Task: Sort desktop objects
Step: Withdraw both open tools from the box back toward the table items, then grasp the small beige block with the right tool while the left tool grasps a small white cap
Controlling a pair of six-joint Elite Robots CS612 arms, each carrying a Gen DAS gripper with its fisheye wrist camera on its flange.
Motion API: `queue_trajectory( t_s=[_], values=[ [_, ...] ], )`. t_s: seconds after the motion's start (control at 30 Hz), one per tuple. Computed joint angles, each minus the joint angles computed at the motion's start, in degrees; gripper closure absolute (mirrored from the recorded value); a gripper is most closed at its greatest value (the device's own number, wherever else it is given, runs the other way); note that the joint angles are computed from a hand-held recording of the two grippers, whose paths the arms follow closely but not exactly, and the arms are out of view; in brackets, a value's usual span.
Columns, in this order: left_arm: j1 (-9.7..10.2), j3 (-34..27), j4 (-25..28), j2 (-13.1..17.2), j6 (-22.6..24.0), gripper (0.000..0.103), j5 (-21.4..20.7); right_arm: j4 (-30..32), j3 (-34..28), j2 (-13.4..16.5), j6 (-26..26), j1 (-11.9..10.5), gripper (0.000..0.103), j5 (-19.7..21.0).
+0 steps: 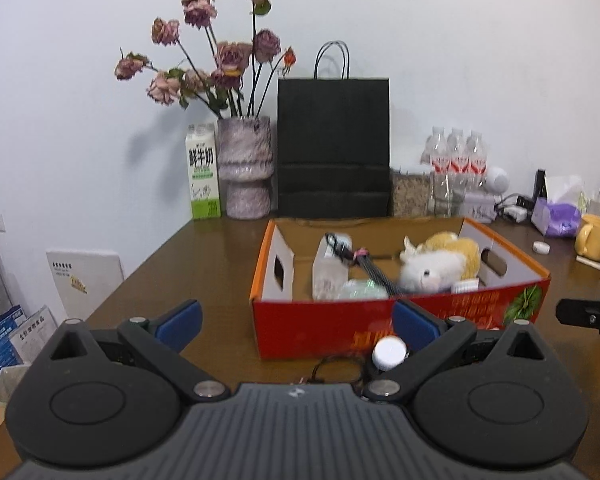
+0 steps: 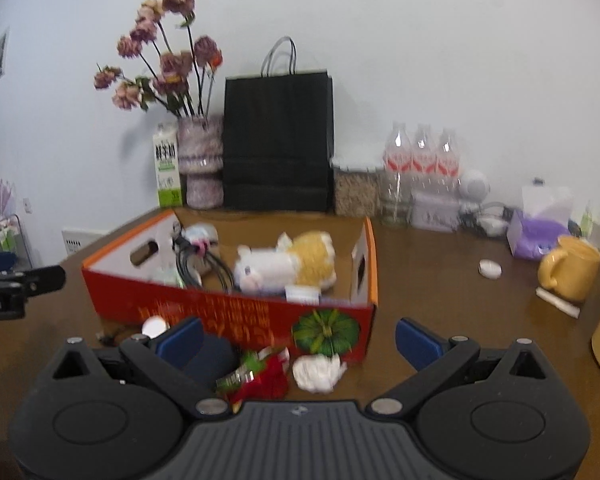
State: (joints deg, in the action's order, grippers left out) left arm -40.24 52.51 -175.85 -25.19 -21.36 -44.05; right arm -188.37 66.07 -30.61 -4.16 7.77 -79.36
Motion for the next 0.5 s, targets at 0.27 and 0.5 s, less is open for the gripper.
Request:
queue_trajectory(
  t_s=[0.27,0.5],
  values=[
    [0.46,1.9,5.5,-0.9,-5.2,0.000,-2.1,5.2,0.1,0.5,0.3,-0.1,0.001,-2.5],
    [0.95,-0.2,10.4,0.1,-6.4,0.000,-3.7,8.1,-2.1,1.8,0.2,-0.2,0.006,-0.8]
  ],
)
